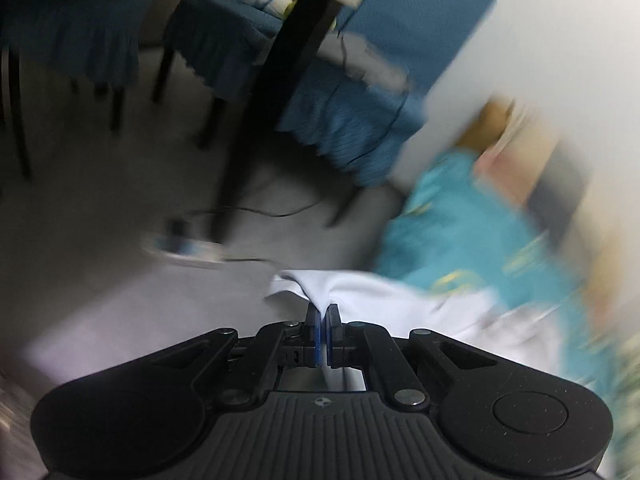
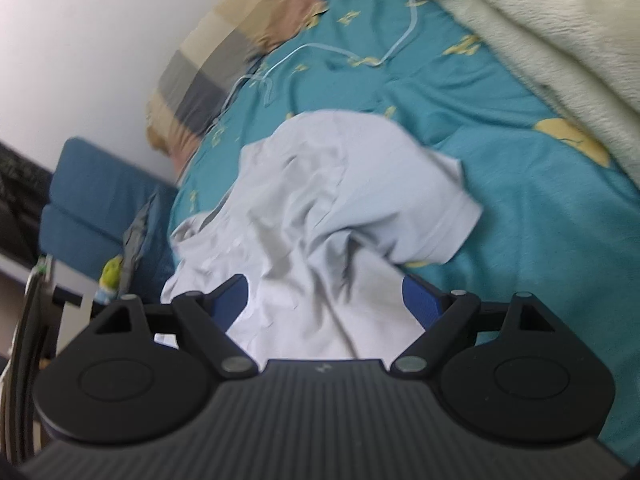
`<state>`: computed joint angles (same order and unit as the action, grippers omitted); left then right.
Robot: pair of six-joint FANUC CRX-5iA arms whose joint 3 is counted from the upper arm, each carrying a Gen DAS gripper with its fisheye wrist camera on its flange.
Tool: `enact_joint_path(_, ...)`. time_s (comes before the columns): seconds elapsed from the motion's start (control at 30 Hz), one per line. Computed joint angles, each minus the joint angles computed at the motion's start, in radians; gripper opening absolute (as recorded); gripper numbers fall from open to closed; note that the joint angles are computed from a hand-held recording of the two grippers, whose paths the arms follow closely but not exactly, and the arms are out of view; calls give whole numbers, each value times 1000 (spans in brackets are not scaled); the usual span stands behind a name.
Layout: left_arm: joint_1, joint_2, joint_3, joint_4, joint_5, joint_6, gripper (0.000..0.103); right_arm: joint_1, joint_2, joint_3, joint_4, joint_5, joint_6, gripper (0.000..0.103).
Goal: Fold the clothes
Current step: 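Lower the T-shirt onto the bed and open both grippers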
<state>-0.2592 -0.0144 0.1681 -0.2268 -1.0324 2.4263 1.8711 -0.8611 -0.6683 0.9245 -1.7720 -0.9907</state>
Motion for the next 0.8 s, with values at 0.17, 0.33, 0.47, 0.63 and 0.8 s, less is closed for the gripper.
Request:
enact_joint_path(0.17,-2,-11,-37,64,36,-75,13,34,-42,-20,-6,-41,-70,86)
enact_joint_path(0.33,-59,-105,-86,37,11,-123,44,43,-71,-31,7,-56,-89,86)
enact_joint_path(0.47,-186,-165,-69,-57,-65,-125,48,47,-81,-24,16,-82,-59,86)
enact_joint_path(0.63,-410,-168,29,-197,-204,-47,52,13,-74,-6,17,-97,15,86)
enact_joint_path(0.8,-607,-107,164,-287,-315,26,53,-77,-54,11,-29,-30,136,86)
